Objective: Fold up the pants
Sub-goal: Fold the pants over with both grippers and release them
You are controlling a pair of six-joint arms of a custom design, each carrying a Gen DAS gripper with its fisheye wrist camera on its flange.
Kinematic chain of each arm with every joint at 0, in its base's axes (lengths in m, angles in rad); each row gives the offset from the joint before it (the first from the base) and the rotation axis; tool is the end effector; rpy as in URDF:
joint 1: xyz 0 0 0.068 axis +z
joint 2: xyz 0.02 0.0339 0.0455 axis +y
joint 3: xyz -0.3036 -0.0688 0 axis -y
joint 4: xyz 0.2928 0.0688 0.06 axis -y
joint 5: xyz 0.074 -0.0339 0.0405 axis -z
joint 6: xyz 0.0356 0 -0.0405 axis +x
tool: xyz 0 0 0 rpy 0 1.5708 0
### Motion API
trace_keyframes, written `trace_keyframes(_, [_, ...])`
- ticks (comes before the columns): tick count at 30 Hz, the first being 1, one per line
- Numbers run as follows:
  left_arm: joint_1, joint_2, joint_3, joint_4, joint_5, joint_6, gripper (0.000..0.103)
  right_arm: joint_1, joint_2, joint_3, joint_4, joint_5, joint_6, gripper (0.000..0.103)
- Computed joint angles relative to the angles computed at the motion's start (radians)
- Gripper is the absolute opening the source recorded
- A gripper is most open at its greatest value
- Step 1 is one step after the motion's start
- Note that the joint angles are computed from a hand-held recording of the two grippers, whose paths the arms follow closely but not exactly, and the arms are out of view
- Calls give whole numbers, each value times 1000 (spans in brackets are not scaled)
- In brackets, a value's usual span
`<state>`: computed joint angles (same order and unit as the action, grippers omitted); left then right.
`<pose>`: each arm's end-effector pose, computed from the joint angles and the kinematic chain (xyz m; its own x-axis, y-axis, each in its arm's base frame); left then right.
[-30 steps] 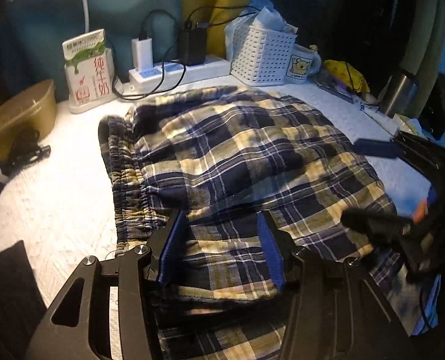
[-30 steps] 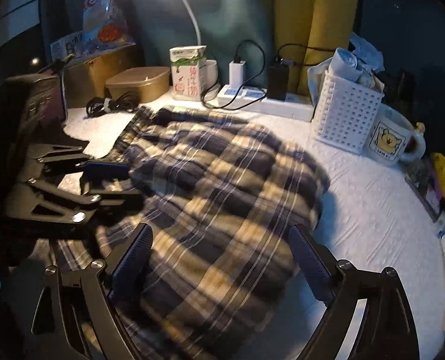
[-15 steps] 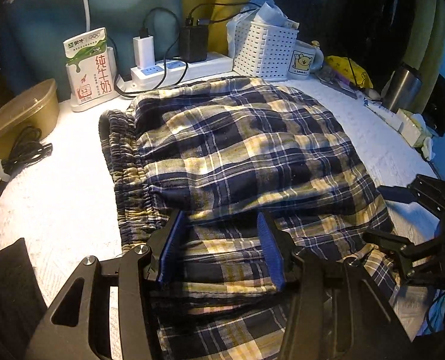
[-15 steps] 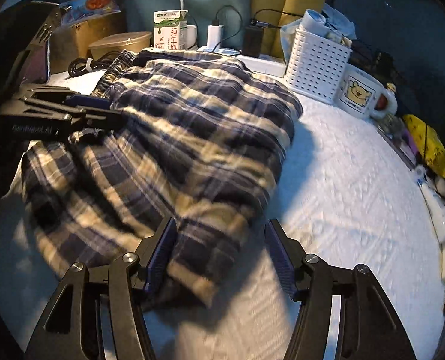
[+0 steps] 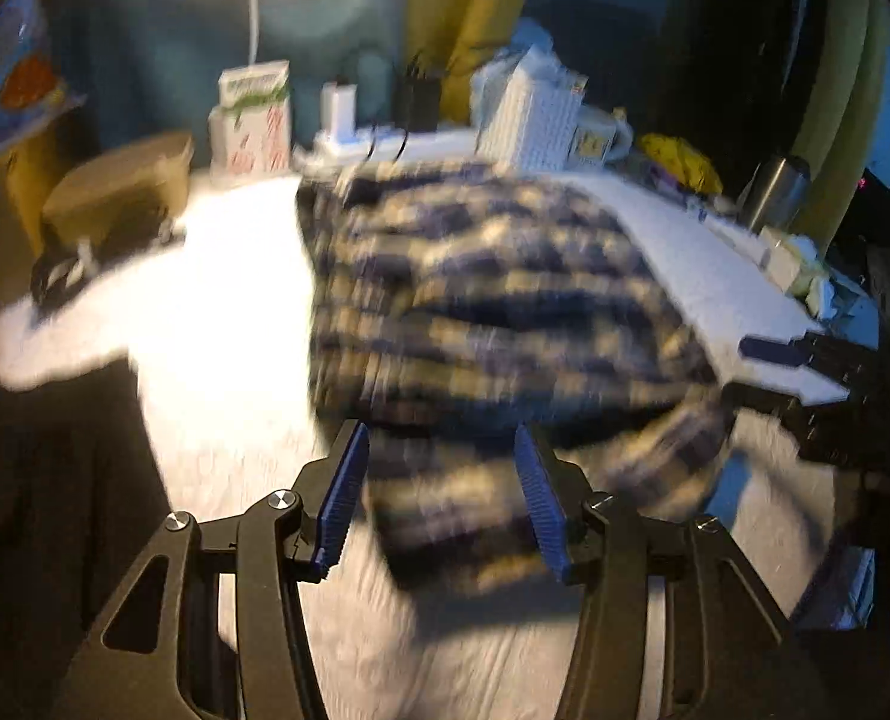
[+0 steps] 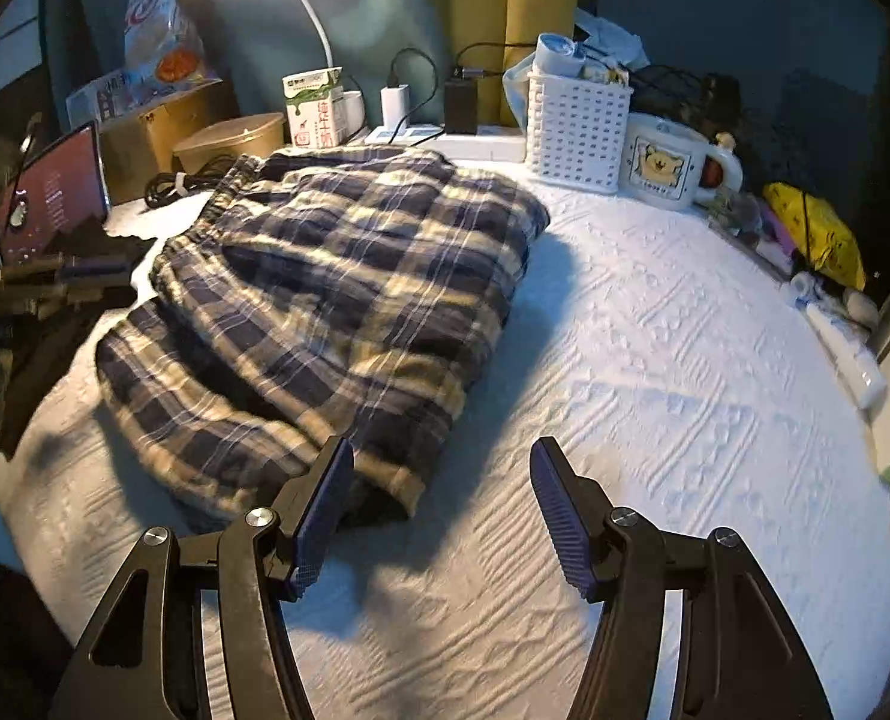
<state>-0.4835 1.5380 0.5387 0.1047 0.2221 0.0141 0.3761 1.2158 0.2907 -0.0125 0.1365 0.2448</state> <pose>0.2504 -0.1403 0.1183 -0.6824 0.3738 -0.6282 0.5852 0.7943 -0.1630 0.1908 0.0701 0.1123 -0.7975 -0.0568 -0.6007 -0.0986 0.9944 0.0370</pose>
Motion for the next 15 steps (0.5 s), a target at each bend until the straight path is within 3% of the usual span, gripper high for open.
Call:
trace_keyframes(2, [30, 25, -21, 13, -1, -16, 63, -2, 20, -9, 24, -24, 23, 63])
trace_keyframes(7, [89, 46, -66, 68, 101, -55, 64, -22, 94, -17, 99, -106, 107, 63])
trace_keyframes(13, [55, 91, -84, 196, 114, -71, 64, -16, 149, -27, 216, -144, 151, 63])
trace_keyframes(14, [53, 101, -73, 195, 116, -74, 63, -14, 156, -27, 231, -147, 154, 57])
trace_keyframes(15, [55, 112, -61, 195, 125, -75, 63, -9, 168, -24, 239, -157, 152, 42])
